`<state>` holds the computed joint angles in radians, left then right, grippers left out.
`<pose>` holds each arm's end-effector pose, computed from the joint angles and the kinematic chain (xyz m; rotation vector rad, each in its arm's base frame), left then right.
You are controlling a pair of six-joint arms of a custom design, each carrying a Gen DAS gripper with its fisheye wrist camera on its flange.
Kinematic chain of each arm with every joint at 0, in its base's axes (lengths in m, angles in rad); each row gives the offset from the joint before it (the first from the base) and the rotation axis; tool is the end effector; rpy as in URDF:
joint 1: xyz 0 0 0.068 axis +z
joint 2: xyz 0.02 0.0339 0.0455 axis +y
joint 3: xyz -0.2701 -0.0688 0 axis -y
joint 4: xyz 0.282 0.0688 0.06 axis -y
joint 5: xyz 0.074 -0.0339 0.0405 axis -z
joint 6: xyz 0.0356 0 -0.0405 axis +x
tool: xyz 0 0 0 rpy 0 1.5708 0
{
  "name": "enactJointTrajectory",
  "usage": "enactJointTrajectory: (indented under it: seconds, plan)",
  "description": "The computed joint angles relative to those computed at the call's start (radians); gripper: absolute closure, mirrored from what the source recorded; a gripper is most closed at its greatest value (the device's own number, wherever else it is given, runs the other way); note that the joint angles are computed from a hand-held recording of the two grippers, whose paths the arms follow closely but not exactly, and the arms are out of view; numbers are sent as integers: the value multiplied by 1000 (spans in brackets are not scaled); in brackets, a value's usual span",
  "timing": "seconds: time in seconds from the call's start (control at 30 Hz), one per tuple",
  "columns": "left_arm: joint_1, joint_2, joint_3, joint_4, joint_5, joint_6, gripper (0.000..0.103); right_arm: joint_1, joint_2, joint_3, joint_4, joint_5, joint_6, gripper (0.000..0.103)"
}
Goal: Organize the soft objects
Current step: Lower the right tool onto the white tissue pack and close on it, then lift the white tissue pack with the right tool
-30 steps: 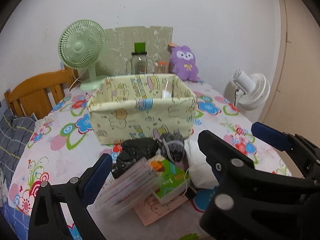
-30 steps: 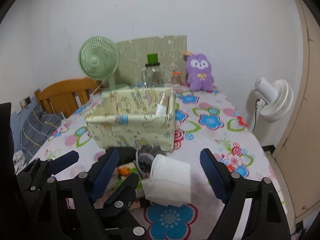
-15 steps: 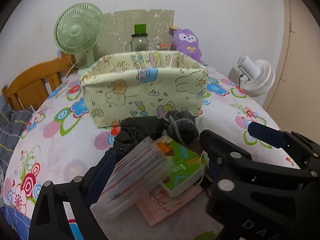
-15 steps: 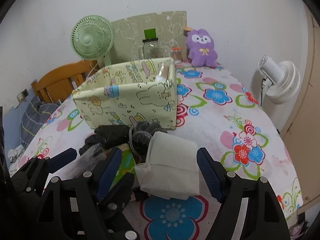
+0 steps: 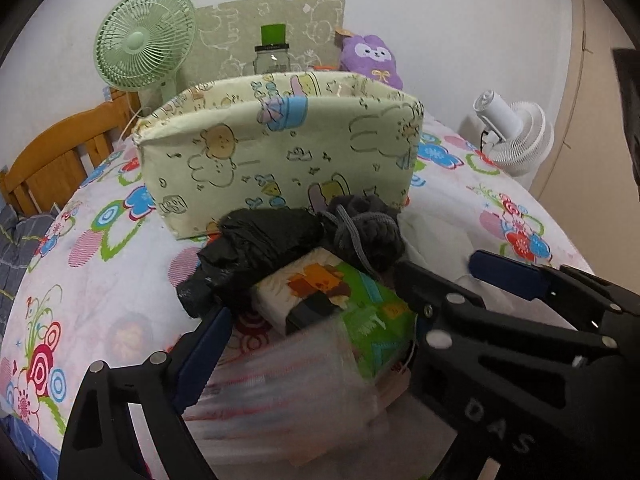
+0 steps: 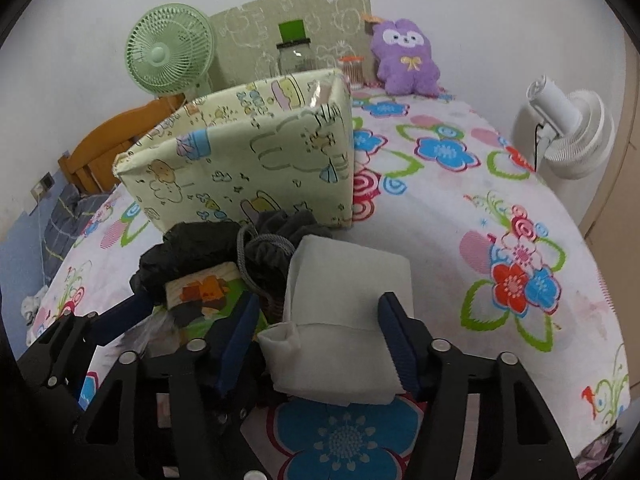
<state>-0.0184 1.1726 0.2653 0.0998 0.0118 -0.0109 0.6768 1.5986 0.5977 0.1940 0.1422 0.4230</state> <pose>0.2119 -0.0043 0.0981 0.0146 2.3784 -0.0280 0.2415 0.1876 0.0995 -0.2352 2.3853 0.3575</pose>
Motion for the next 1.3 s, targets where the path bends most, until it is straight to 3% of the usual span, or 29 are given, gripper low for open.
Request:
enactJointTrajectory:
  seconds: [0.07,0.27,0.4,0.87,1.3]
  plan:
    - [1,14,1,6,-2,-1,9,0,16,6,-7,17,5,55]
    - [33,2,2,-11,19,-7,9,-2,-3,-18,18,2,15,71]
    - [44,-41,-14,-26,20,0,9,14,-38,-35,18,14,23,77]
    - [149,-216,-84,-124,82,43,9,113,-176,-86,-4,97,58,81]
    - [223,-160,-114,-61,151,68,2,188,-144,-58,-43,150,86,81]
